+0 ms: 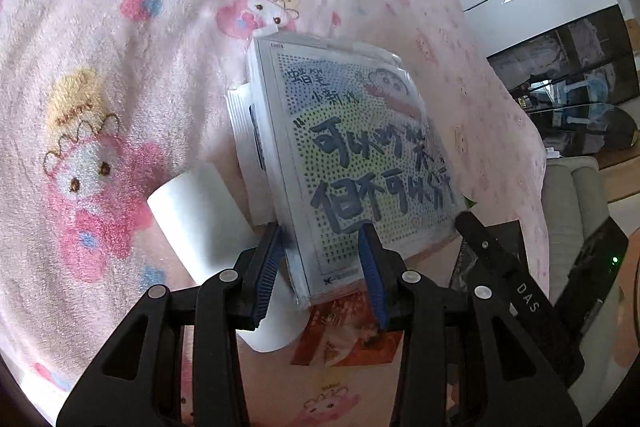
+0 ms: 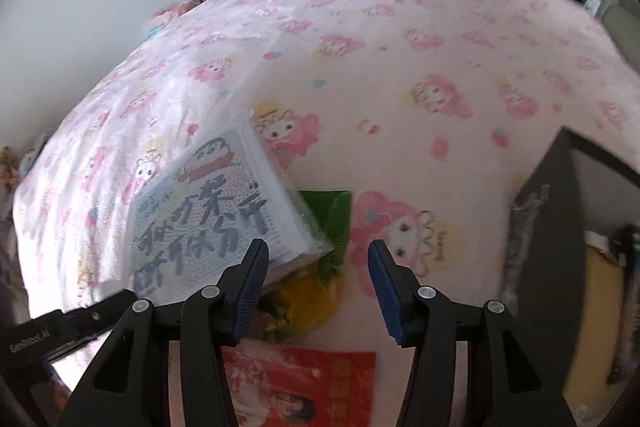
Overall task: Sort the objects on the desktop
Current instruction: 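Close the left gripper on the edge of the clear Shin-chan bag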
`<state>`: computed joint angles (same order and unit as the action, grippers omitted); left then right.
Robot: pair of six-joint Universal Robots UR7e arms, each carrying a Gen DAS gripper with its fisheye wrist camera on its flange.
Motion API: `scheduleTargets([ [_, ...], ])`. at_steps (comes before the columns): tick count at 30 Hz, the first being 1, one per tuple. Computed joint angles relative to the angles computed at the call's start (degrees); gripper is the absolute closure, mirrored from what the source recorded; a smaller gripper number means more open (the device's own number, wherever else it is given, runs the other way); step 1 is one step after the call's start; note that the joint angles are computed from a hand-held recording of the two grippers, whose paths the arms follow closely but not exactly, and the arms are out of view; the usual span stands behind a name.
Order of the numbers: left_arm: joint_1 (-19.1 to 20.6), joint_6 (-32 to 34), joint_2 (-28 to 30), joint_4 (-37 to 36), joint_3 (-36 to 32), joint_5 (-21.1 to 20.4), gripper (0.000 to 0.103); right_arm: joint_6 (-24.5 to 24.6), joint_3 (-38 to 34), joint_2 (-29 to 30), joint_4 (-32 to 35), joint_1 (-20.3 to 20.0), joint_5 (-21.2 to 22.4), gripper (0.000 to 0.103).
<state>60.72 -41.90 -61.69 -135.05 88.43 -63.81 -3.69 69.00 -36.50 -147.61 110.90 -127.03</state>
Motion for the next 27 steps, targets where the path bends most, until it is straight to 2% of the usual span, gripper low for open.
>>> scheduleTargets([
  [4, -0.37, 0.07, 0.72, 1.16, -0.7, 1.42, 0.062, -0.29, -0.39, -0.15, -0.65, -0.95, 5.39, 0.055],
  [9, 0.03, -0.61, 0.97, 0.85, -0.92, 1.11, 0.062, -1.19, -1.75, 0.73, 0.16, -0.69, 5.11, 0.057],
  [12, -0.28, -0.2, 1.31, 1.6, -1.3, 1.77, 0.062, -2.45, -1.4, 0.55, 1.5, -0.65, 5.53, 0.062],
  [20, -1.0, -2.19, -0.34, -0.39, 0.57, 4.45, 0.057, -2.8, 9.56, -7.32, 0.88, 1.05, 8.66, 0.067],
  [23, -0.92, -2.88, -1.5, -4.1, 2.32, 4.44, 0.056, -4.0, 12.37, -9.35, 2.03, 2.34, 7.66, 0.068],
  [27, -0.04, -3.2, -0.65, -3.69, 1.26, 3.42, 0.057, -4.13, 13.03, -9.12, 0.51, 2.42, 4.42, 0.067],
])
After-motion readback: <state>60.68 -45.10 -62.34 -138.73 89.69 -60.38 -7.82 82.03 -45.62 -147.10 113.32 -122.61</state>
